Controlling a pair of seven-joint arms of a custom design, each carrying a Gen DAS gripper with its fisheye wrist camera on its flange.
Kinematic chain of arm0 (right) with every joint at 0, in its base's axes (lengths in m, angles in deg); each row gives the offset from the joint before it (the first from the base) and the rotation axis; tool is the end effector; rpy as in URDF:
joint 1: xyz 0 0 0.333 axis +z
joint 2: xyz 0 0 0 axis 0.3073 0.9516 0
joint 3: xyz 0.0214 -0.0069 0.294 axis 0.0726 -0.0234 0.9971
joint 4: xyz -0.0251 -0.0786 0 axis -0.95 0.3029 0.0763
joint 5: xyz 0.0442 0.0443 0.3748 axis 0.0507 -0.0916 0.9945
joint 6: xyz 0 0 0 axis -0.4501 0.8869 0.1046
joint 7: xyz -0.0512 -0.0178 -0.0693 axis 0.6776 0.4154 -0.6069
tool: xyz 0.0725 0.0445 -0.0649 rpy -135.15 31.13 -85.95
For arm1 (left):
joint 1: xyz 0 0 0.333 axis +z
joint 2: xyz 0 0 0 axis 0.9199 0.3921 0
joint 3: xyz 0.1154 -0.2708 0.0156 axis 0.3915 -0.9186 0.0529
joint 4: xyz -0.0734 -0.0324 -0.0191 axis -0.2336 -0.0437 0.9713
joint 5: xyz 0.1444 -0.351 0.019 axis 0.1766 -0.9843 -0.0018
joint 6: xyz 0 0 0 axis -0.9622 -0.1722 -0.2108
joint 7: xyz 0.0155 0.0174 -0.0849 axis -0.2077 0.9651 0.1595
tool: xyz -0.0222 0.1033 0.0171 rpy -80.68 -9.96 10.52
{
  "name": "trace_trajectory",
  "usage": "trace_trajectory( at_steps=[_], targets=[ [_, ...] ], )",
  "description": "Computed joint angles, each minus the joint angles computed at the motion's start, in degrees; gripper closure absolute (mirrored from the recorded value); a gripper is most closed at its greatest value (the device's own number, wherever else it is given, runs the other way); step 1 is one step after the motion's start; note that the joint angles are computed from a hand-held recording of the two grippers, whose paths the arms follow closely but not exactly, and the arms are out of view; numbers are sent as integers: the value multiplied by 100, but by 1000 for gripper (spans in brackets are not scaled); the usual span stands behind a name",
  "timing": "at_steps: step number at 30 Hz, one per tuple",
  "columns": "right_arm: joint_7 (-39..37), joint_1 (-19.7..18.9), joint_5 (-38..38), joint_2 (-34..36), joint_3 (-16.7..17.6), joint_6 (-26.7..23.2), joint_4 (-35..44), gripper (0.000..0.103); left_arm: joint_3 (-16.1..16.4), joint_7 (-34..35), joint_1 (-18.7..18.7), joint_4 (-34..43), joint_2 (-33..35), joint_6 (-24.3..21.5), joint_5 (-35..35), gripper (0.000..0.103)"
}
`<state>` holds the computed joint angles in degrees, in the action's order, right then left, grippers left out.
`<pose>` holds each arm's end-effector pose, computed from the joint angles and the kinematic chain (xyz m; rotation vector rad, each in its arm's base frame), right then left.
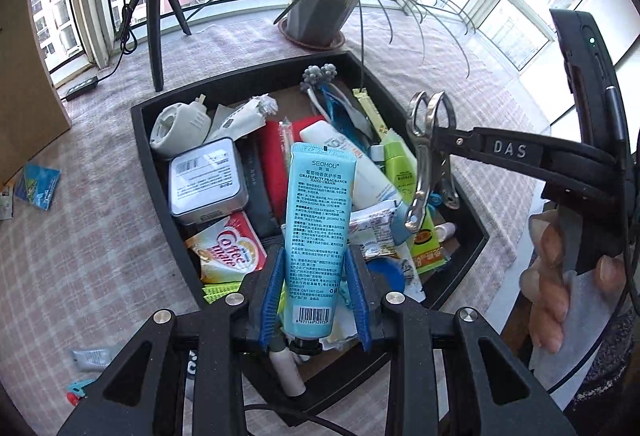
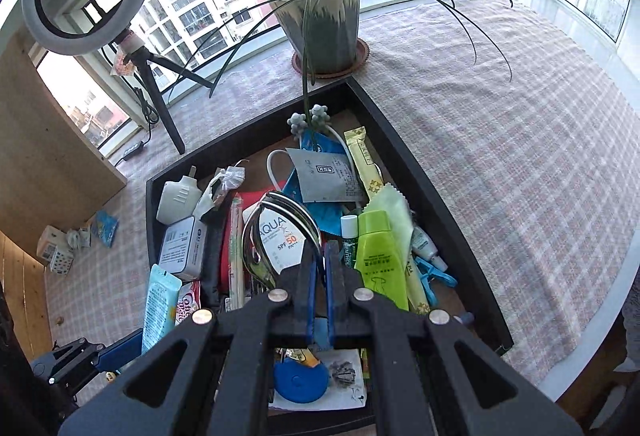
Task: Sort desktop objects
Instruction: 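Carry the blue tube and metal clip into the black tray and release both, then move the left tool to the clown keychain while the right tool reaches the grey tube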
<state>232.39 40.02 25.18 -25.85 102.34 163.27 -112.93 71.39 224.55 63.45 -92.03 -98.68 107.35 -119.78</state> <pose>0.3846 0.2552 0.6049 -1.0260 2.5550 -0.4832 0.4800 -0.1267 0.6099 0.9371 -2.7298 0.7486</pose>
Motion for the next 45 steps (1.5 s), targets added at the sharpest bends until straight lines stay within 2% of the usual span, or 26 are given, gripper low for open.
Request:
trace_trajectory(
  at_steps=[1, 2, 4, 5, 7, 15, 21, 29, 37, 45],
  targets=[
    [-51, 5, 12, 18, -12, -16, 22, 94, -5, -78, -5, 53, 37, -47, -28, 58],
    [-105, 10, 53, 58, -30, -64, 75, 89, -18, -171, -5, 90, 56, -53, -22, 39],
    [35, -11, -25, 62, 32, -133, 126, 60, 5, -103, 1, 47, -3, 53, -110, 37],
    [99, -16, -112, 45, 69, -128, 133, 59, -4, -18, 1, -9, -68, 176, -57, 38],
    [101, 0, -175, 85, 87, -145, 218, 59, -8, 101, -4, -77, -146, 360, 47, 38],
    [-159, 128, -262, 570, 101, -43, 777, 59, 136, 130, 123, 184, -31, 190, 69, 39],
    [-419, 312, -284, 1045, 99, 96, 1289, 59, 283, 316, 346, 353, 54, 260, 137, 39],
    [-862, 670, -252, 1789, 104, 257, 2034, 59, 558, 399, 954, 938, 651, 513, 364, 39],
    [-1460, 1127, -62, 2720, 58, 437, 2948, 59, 728, 49, 1689, 1613, 1491, 568, 707, 39],
    [-2414, 1616, 459, 4060, -60, 366, 4401, 59, 742, -14, 2102, 1364, 1680, 470, 1108, 39]
  ],
)
